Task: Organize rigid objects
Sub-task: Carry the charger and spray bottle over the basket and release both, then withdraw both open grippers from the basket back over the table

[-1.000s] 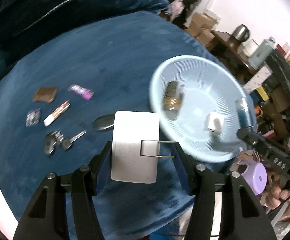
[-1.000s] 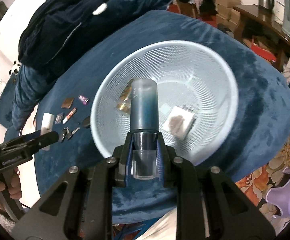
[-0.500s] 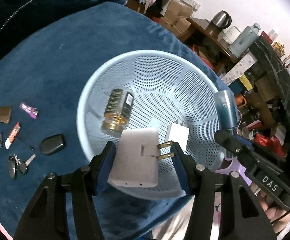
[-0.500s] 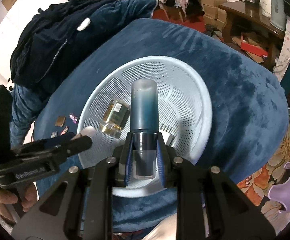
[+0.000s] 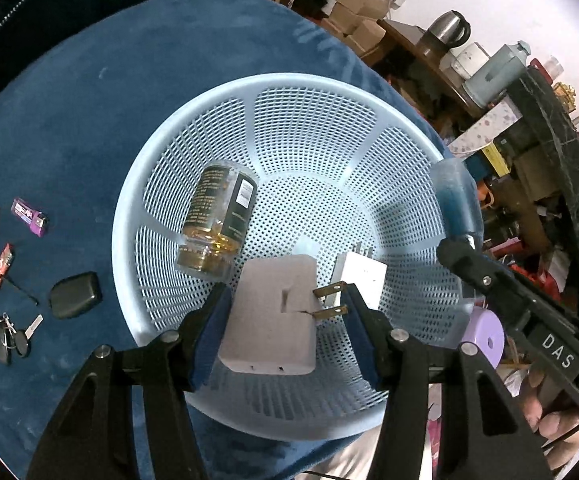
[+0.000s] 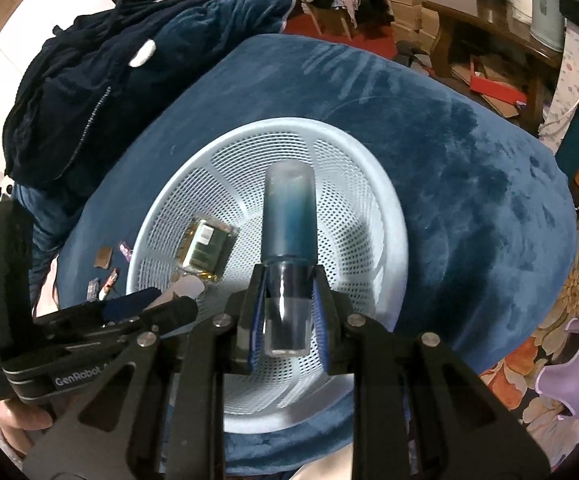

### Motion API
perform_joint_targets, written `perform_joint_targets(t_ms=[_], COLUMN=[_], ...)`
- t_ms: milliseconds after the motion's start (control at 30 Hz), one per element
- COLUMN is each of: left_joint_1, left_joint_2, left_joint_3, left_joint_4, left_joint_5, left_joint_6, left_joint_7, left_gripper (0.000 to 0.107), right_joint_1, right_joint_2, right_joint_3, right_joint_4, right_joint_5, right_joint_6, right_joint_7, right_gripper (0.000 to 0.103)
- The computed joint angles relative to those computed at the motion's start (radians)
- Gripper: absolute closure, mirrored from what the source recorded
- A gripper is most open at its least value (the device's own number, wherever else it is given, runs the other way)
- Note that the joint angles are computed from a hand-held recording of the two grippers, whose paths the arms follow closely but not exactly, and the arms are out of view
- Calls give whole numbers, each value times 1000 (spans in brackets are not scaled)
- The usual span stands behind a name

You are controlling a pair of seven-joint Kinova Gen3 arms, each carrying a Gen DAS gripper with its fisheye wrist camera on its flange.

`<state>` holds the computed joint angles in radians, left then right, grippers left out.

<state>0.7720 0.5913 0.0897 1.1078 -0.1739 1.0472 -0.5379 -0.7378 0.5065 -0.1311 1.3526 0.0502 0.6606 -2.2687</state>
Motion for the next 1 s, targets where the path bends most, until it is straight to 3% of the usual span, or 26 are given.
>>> perform_joint_targets(t_ms=[33,100,133,200,233,300,367,633,1000], left_joint_1=[-2,-7,-4,-5,-3,13,29,50,83], left_joint_2=[4,4,-5,-13,-15,-19,-27,-92,-144], left_joint_3=[1,2,-4,-4,-3,-9,-14,-14,6], left_joint_4=[-5,-4,12,22,23,22,28,123,181], left_joint_5=[3,11,11,11,6,-17,-39,-99,-171], left_joint_6=[7,11,-3,-9,-4,15,27,1,61], left_joint_7=[1,4,21,36,35,41,56,149,236], left_gripper=[48,27,23,5,5,5,5,5,5], right_joint_1=[-5,-11,-15,-28,-35,-43,-47,-70,-97], right_joint_2=[-1,8,10,1,-7,-22,-32,-35,-14], right_joint_3=[8,14,18,28,34,41,43,45,14], right_joint_4=[1,-25,-33,-25,-17,4,17,7,-41], right_joint_5=[5,17,25,47,60,79,93,136,156], right_joint_6=[-1,37,49,45,40,19,9,55,163], right_joint_7=[-10,-12,-14,-27,-38,-60,-75,-126,-102], right_gripper=[79,75,73,51,42,10,0,0,0])
